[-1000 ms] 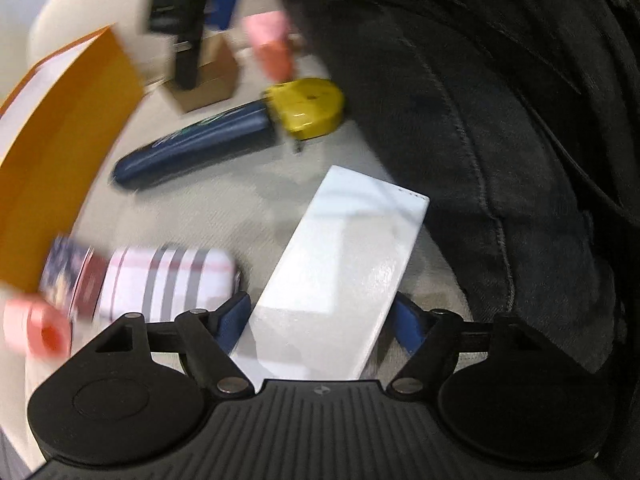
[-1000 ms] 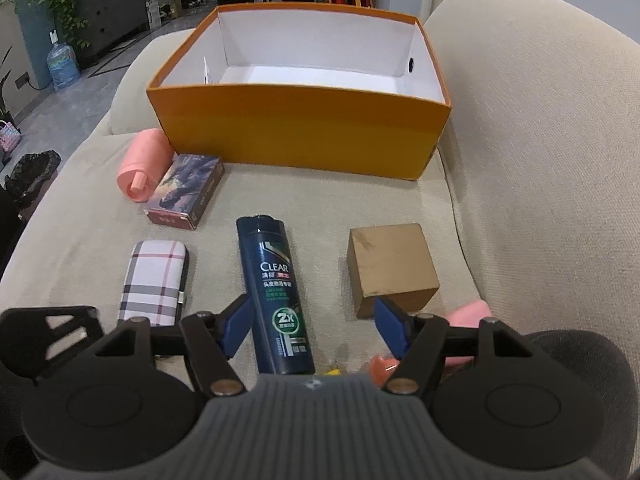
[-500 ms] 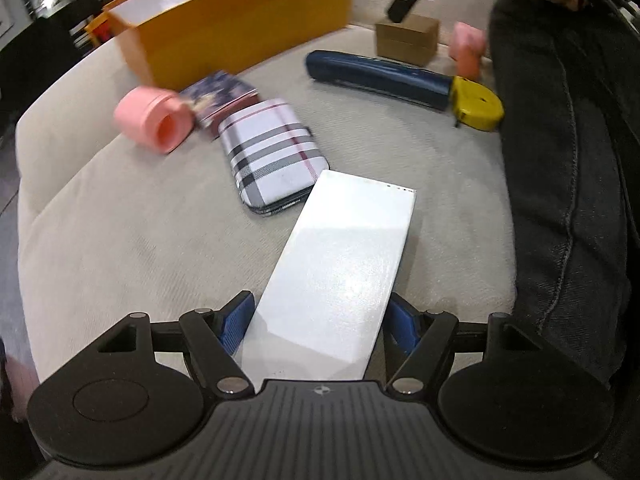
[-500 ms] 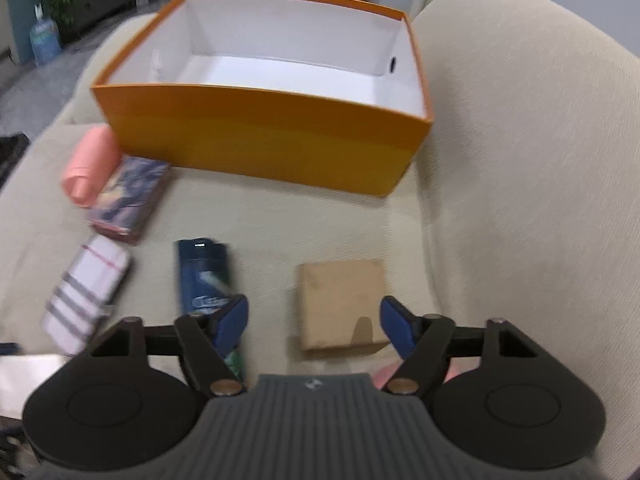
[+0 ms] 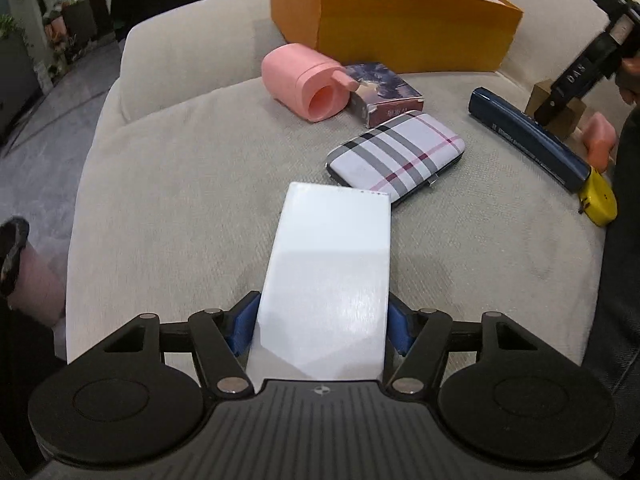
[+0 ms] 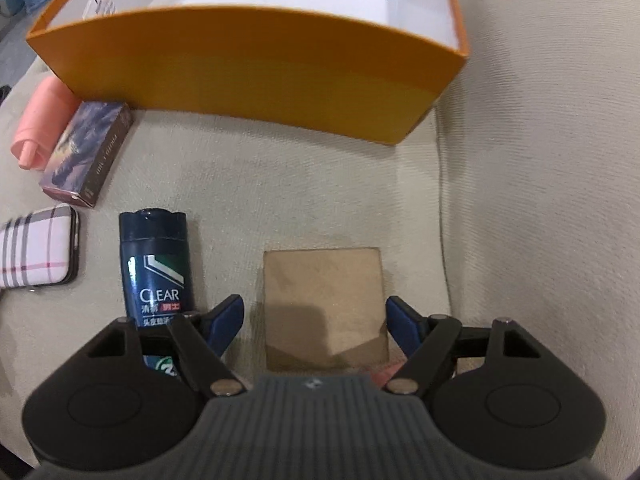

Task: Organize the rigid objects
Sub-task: 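Grasp the white card box with the left tool while the right tool grasps the brown cardboard cube, then carry the white card box and brown cube over the orange shoebox with both tools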

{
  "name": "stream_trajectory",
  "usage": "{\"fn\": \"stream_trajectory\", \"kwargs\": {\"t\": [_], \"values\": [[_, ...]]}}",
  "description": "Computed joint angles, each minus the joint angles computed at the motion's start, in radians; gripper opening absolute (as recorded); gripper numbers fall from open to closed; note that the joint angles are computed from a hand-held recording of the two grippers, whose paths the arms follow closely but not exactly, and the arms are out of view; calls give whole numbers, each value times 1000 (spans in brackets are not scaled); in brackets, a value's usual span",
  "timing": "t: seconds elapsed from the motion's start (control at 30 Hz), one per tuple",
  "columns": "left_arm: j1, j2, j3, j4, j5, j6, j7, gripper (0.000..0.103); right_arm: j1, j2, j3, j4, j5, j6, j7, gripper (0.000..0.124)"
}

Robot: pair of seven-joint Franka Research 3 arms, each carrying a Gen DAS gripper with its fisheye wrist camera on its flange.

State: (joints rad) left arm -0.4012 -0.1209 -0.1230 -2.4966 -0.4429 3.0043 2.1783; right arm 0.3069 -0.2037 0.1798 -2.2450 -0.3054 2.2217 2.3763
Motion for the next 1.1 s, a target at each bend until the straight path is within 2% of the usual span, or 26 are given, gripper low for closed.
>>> {"fn": "stream_trajectory", "kwargs": {"t": [0.17, 0.33, 0.4, 0.47, 0.53, 0.73, 0.83, 0.93, 1.1], "values": [[-13, 24, 3, 13, -44, 30, 26, 82, 1, 39, -16, 26, 22, -14, -55, 75], [-25, 35, -8, -4, -86, 94, 40, 84, 3, 51, -28, 31, 47, -6, -71, 72], [-51, 29, 11, -3, -151, 90, 97, 76, 2, 45, -32, 22, 62, 6, -78, 71], [-83, 23, 30, -1, -250, 93, 187, 73, 2, 41, -31, 17, 68, 13, -85, 64], [-86, 15, 27, -9, -272, 102, 206, 72, 2, 33, -32, 10, 79, 27, -98, 59], [-90, -19, 39, -8, -317, 63, 215, 71, -5, 15, -19, -6, 54, 48, -69, 59], [-103, -39, 51, -8, -331, 70, 228, 71, -8, -3, -7, -13, 24, 55, -39, 59], [-138, -51, 78, 1, -369, 94, 252, 70, -10, -21, 0, -21, 12, 66, -28, 59], [-238, -62, 150, 30, -468, 153, 335, 69, -21, -58, 11, -51, -13, 98, -3, 59]]}}
